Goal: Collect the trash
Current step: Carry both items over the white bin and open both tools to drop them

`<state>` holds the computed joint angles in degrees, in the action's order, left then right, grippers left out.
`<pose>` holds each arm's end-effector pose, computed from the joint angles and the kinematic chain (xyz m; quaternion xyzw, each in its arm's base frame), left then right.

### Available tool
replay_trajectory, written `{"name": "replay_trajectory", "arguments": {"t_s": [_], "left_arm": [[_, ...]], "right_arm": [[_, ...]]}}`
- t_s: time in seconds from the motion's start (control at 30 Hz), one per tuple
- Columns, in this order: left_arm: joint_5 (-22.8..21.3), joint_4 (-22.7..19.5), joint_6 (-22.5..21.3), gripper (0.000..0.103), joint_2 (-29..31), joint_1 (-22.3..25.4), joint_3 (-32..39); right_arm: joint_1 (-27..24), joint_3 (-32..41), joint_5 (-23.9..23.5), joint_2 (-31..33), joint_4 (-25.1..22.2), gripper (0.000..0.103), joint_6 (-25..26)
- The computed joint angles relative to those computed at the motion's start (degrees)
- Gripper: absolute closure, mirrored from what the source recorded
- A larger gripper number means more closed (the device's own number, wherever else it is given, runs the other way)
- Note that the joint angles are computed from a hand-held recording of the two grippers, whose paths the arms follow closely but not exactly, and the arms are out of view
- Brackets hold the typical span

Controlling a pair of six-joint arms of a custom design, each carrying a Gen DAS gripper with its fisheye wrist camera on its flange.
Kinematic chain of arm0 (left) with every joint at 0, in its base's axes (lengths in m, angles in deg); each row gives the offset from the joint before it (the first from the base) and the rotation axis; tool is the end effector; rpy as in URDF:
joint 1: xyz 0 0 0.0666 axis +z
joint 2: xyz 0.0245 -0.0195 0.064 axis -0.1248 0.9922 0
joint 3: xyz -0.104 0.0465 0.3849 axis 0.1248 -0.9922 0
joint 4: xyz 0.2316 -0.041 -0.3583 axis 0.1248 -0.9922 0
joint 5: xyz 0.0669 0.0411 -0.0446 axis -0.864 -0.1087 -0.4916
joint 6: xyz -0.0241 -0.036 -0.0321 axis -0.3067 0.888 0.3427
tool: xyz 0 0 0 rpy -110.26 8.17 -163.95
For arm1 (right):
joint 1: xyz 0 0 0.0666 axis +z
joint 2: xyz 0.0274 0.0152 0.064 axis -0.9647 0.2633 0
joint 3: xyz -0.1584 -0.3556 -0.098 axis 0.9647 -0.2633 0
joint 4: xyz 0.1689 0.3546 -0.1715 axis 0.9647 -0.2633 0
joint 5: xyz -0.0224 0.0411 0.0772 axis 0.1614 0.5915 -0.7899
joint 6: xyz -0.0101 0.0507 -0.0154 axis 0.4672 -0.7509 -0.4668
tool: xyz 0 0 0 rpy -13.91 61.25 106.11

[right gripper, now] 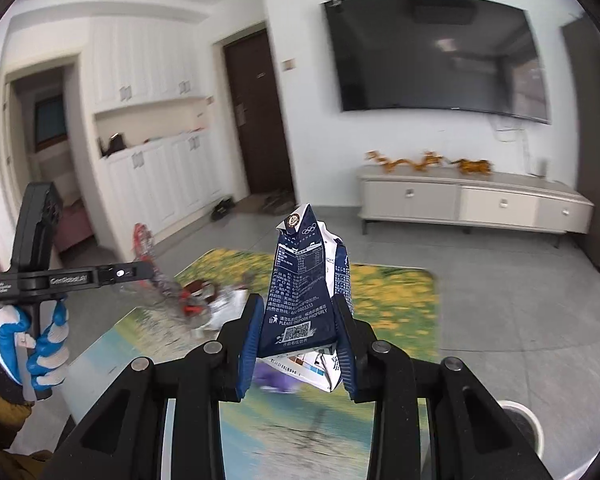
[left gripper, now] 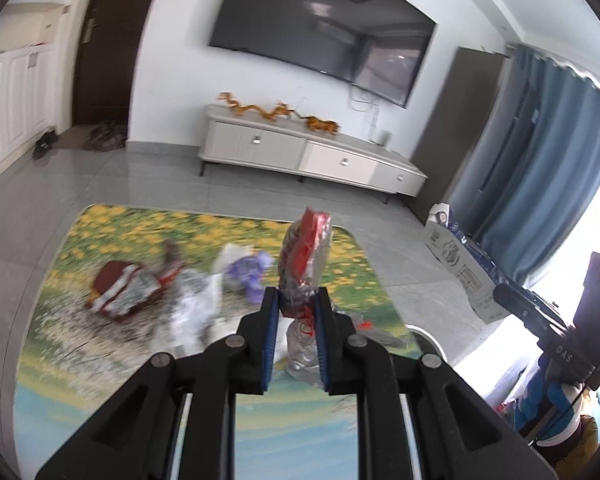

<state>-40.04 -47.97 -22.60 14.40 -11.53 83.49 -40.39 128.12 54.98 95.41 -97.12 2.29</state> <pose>0.5170 -0.0560 0.5423 0.1304 0.8755 -0.2260 0.4067 0.3978 0.2605 0.5387 -0.0620 0.8443 0.1282 0.5167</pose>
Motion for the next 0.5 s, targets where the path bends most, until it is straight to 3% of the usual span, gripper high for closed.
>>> {"name": "replay_trajectory", "arguments": {"t_s": [0.2, 0.5], "left_arm": [[-2.1, -1.0, -0.5, 0.087, 3.1, -7.9, 3.6], [-8.9, -4.3, -2.7, 0.087, 11.5, -21.4, 10.5]], "right_arm": [[-5.9, -8.1, 3.9, -9.1, -0.6, 0.071, -5.0], [-18.7, -18.1, -1.0, -17.3, -2.8, 0.071, -14.6]]}}
